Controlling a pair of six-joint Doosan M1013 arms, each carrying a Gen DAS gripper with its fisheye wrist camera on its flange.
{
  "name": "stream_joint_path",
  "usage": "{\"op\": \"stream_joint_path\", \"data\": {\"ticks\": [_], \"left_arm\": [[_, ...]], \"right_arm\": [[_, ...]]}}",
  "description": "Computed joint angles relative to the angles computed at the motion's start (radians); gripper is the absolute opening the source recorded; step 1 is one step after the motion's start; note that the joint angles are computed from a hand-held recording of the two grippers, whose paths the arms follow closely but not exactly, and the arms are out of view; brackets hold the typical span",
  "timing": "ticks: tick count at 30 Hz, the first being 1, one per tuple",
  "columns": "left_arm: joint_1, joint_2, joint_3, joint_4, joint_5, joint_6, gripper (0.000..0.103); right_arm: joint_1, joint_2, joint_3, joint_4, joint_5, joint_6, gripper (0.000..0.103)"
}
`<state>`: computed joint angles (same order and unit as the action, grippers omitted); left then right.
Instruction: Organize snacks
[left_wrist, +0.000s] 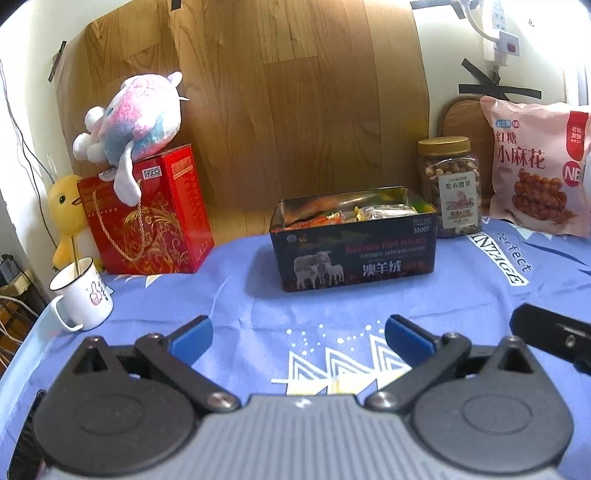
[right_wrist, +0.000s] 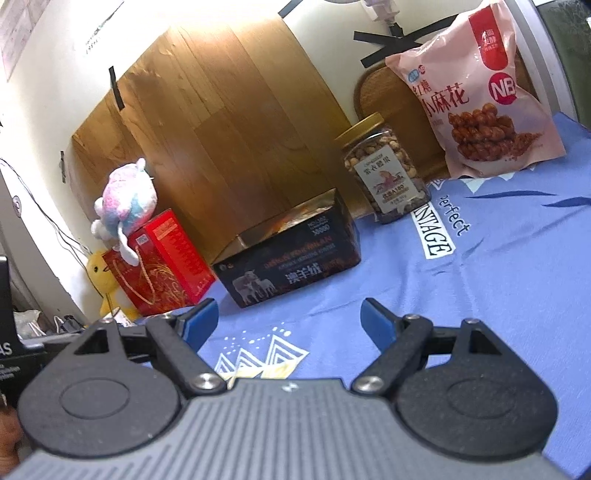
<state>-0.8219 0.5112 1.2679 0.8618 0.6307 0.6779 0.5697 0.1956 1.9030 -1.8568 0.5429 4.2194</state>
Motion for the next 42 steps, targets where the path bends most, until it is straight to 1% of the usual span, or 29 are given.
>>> {"op": "stream_joint_path", "data": {"ticks": [5, 9, 13, 18, 25, 29, 38, 42], "left_arm": [[0.001, -0.006, 0.011, -0.016, -0.001, 0.013, 0.103], [0.0, -0.005, 0.012, -0.027, 0.017, 0.022, 0.103], [-0.003, -0.005, 0.018, -0.027, 0.025, 0.034, 0.103], [-0.003, -0.004, 0.018, -0.004, 0.022, 0.018, 0.103], [-0.007, -0.006, 0.03, 0.082, 0.023, -0.039, 0.103], [-0.017, -0.007, 0.044, 0.196, 0.041, -0.115, 0.103], [-0.018, -0.01, 0.055, 0.239, 0.051, -0.145, 0.103], [-0.02, -0.01, 0.061, 0.282, 0.061, -0.172, 0.103]], "right_arm": [[0.006, 0.0, 0.0, -0.021, -0.009, 0.01, 0.086], [0.009, 0.001, 0.002, -0.043, -0.011, 0.031, 0.086], [0.008, 0.004, 0.01, -0.085, -0.022, 0.097, 0.087], [0.008, 0.008, 0.003, -0.075, -0.032, 0.088, 0.087], [0.012, 0.003, 0.01, -0.087, -0.019, 0.105, 0.087], [0.012, 0.002, 0.013, -0.102, -0.017, 0.125, 0.087], [0.015, 0.002, 0.015, -0.119, -0.014, 0.148, 0.087], [0.017, 0.004, 0.012, -0.123, -0.014, 0.148, 0.087]]}}
